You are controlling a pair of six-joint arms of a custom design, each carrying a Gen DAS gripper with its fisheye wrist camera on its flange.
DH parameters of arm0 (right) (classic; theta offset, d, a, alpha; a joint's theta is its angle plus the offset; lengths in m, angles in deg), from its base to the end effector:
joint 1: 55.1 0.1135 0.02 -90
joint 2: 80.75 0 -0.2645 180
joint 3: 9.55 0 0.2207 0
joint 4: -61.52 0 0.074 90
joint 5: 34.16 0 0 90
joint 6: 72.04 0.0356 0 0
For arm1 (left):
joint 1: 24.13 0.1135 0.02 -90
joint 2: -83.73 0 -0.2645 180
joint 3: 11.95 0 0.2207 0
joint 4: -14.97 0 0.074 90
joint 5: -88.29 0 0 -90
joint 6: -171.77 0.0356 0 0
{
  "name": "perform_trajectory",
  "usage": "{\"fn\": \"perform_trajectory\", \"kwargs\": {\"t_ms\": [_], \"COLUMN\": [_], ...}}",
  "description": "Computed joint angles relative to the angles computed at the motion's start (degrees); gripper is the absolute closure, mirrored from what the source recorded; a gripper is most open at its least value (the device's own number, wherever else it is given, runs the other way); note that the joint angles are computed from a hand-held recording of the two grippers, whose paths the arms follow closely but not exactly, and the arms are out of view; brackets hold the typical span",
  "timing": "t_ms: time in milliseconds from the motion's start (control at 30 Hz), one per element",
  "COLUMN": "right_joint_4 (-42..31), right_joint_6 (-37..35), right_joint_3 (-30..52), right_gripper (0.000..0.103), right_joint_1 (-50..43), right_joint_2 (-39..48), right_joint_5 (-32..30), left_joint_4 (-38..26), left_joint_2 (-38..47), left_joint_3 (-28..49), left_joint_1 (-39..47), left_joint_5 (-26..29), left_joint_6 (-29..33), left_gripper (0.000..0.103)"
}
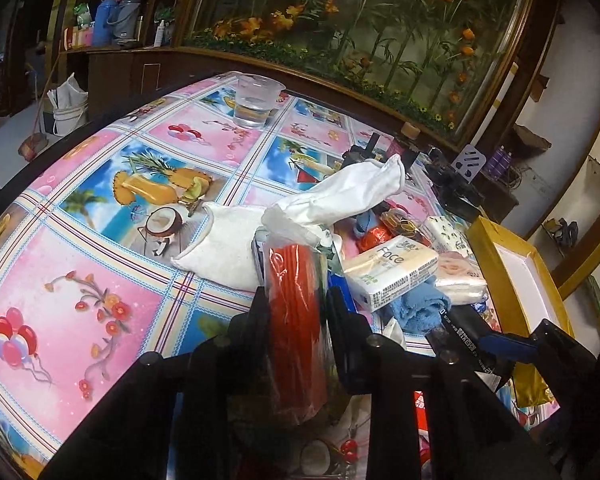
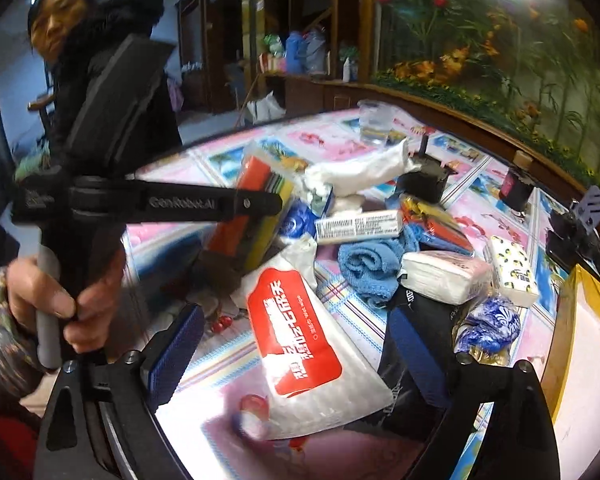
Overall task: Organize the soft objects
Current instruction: 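Close the right gripper on the white red-labeled wipe pack and lift it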
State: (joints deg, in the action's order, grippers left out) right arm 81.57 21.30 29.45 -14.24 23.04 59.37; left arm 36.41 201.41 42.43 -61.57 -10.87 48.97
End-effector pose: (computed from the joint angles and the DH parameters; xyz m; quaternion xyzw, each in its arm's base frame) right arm 0.1942 0.1651 0.0936 -0.2855 0.8774 0.1184 0.3670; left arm 0.2602 -0.1921 0.0777 0.0043 0.9107 -0.1742 0.3745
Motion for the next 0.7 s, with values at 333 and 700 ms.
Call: {"fn": "perform_trajectory", "kwargs": {"t_ms": [333, 700], "right_joint_4": [-5.27, 4.36], "right_joint_6": [-2.44, 2.69], "right_joint_3": [5.89, -1.47], "right_gripper": [0.048, 0.049], "right_joint_1": [-2.32, -5.62], "right_joint_2": [7.52, 1.47], "right_joint_5": [-1.28, -4.02], "left_joint_4": [-5.1, -1.48], "left_joint_2": [1.87, 1.29], "left_joint_3": [3.74, 1.26], "left_joint_1": [0.5, 1.05], "left_joint_5": [2.26, 2.36], "left_joint_6": [0.66, -0.45], "left_gripper": [0.063, 0.085]}}
